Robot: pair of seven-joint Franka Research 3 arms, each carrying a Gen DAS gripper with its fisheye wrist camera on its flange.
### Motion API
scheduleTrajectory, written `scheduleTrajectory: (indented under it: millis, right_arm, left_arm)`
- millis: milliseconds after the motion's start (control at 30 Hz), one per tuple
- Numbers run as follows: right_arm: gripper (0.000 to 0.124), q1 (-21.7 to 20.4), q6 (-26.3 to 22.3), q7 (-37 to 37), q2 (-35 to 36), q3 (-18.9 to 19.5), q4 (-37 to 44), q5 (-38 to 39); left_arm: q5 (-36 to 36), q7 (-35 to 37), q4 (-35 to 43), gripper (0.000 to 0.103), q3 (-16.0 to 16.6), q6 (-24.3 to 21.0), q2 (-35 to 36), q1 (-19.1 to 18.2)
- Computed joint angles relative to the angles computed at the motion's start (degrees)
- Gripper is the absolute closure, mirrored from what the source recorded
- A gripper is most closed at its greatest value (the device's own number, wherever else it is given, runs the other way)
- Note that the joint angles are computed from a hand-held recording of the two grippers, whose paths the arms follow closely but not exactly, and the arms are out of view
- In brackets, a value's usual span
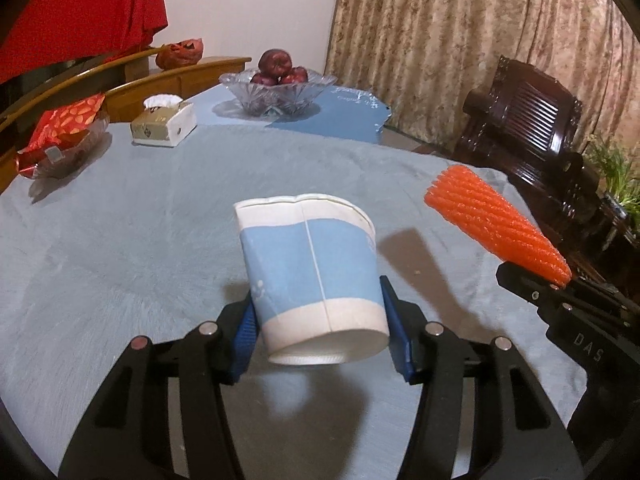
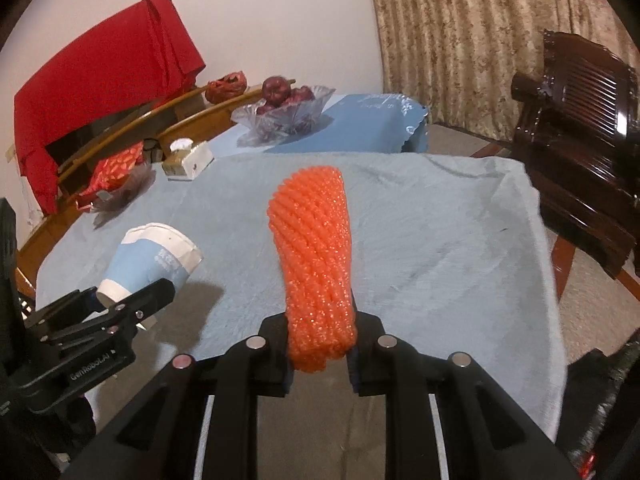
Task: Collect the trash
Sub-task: 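Lift the cup and net and carry both grippers over the bin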
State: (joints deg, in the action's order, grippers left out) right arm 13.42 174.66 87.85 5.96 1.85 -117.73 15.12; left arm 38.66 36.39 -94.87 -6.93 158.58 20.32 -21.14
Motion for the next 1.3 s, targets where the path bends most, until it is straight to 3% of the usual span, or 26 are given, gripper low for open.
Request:
scheduleTrajectory:
  millis: [300,600,1000,1300]
  right_arm:
    - [0.104,-1.4,2.2,2.1,-9.7,0.0,-8.4,-1.4]
    - [0.104,-4.4,2.6,2.7,-21.5,1.4,-17.9,-0.7]
    - [0.104,-13.0,-0.5,5.3,-40.0,3.9,-31.4,-2.9]
    - [0.104,-20.7,-4.2,7.5,-50.7,4.4,-38.3,-4.9]
  left_arm:
    - [4.7,-5.3,-3.3,0.050,-0.4,0.6,-4.4,-2.3]
    - [8.1,-10.7,-5.6,0.050,-3.1,0.6,-8.2,-3.9]
    - [9.9,-11.8,-5.8,0.050,-7.4,0.6,-9.9,-7.3]
    - [11.2,-9.2,-2.1,0.050,-8.1,2.8,-7.2,-11.7]
